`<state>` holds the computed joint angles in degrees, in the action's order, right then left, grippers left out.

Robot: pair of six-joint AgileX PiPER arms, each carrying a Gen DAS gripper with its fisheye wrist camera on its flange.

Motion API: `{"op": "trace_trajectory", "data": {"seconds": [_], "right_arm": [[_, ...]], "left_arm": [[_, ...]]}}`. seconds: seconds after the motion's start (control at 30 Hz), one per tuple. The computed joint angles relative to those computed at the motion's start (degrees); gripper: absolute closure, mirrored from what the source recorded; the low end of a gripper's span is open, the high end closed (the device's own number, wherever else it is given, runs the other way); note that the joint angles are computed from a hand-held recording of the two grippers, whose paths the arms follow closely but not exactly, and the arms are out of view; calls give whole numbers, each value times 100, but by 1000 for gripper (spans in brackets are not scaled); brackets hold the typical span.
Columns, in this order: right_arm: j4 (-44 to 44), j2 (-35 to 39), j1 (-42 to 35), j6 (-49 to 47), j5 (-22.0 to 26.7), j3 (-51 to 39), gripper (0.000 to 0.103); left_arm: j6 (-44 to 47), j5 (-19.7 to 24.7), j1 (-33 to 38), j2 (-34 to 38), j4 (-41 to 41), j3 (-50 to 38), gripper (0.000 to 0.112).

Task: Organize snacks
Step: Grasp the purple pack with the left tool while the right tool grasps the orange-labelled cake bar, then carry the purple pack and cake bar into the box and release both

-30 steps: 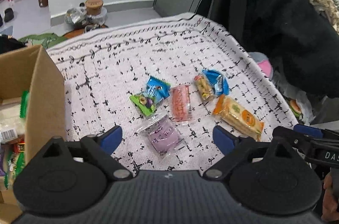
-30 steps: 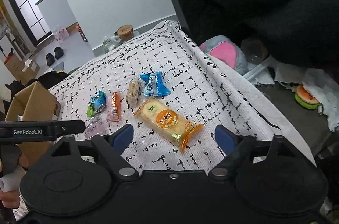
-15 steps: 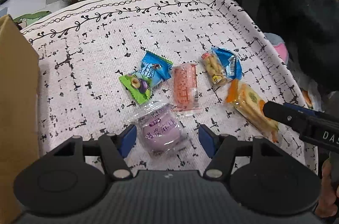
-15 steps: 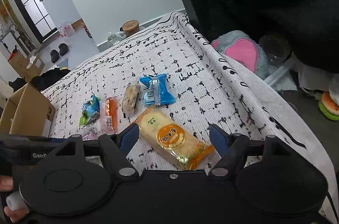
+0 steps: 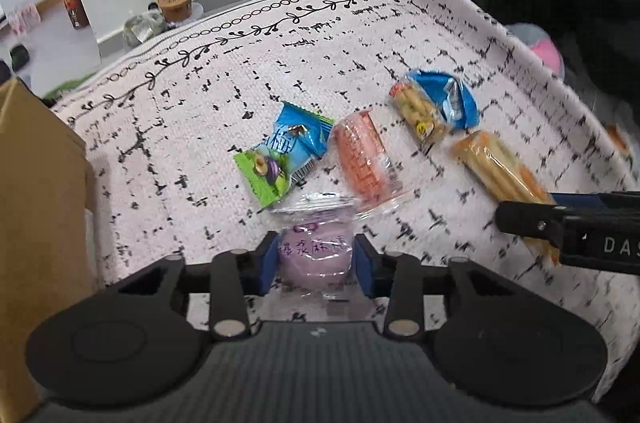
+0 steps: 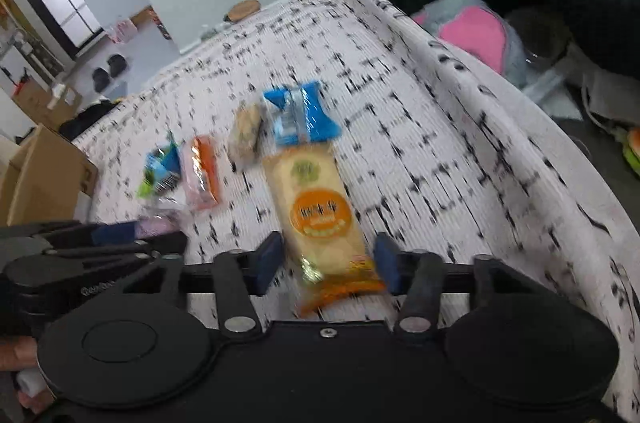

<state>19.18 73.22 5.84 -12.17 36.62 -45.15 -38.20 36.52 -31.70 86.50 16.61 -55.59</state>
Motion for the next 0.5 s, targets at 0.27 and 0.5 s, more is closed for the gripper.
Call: {"op": "trace_trajectory", "data": {"seconds": [0.27, 0.5], "right_arm": [[48, -498, 92, 291, 257, 89, 70], [-503, -876, 725, 1356, 324, -26, 70]], "left_arm": [[375, 163, 146, -519, -500, 267, 81], [566, 187, 199, -1135, -687, 434, 81]]}}
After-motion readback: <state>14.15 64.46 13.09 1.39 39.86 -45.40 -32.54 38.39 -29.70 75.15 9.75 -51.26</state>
